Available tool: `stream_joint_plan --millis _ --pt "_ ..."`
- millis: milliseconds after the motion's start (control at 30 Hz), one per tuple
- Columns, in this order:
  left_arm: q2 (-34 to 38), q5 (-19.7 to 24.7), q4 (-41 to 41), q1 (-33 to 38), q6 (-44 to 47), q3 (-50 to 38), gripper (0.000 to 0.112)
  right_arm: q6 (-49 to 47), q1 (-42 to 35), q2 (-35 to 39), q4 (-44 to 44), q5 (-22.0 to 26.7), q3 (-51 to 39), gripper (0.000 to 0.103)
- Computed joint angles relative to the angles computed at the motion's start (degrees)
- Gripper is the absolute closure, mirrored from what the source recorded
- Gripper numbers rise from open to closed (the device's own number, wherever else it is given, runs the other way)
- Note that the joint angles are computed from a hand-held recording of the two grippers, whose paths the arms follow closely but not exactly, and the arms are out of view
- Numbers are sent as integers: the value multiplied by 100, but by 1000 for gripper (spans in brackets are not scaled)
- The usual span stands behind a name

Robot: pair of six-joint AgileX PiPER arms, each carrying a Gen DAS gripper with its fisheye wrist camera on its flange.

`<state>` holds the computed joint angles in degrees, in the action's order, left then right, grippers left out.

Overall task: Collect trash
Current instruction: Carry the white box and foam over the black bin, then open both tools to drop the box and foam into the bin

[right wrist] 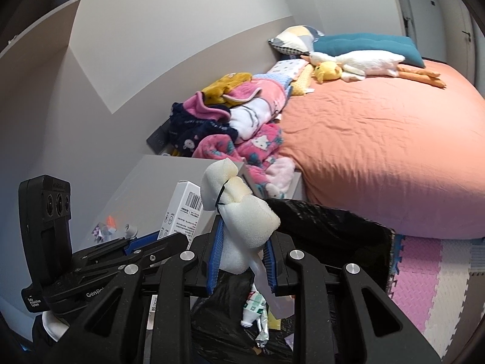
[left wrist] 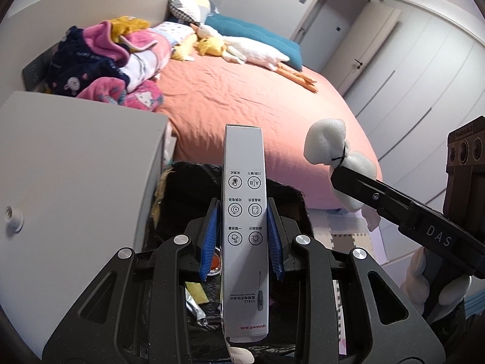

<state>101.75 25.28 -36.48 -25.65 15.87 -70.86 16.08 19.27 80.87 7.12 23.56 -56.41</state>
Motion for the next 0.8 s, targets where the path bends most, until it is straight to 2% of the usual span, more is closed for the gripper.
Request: stream_joint_plan --millis 267,633,700,733,767,800 --pt "287 147 -11 -158 69 -373 83 -119 -296 -212 123 1 234 77" --pt "417 238 96 -228 -17 -506 83 -36 -337 -207 78 73 191 77" --pt "414 252 158 -233 -100 -500 83 -21 -351 -217 65 74 191 75" --pt "425 291 187 -217 -145 -514 82 -124 -391 -237 212 79 196 71" --pt "460 373 297 -207 -282 -583 69 -11 -406 -254 164 116 182 59" --pt "491 463 517 -202 -571 -659 54 45 -431 -275 121 108 195 54"
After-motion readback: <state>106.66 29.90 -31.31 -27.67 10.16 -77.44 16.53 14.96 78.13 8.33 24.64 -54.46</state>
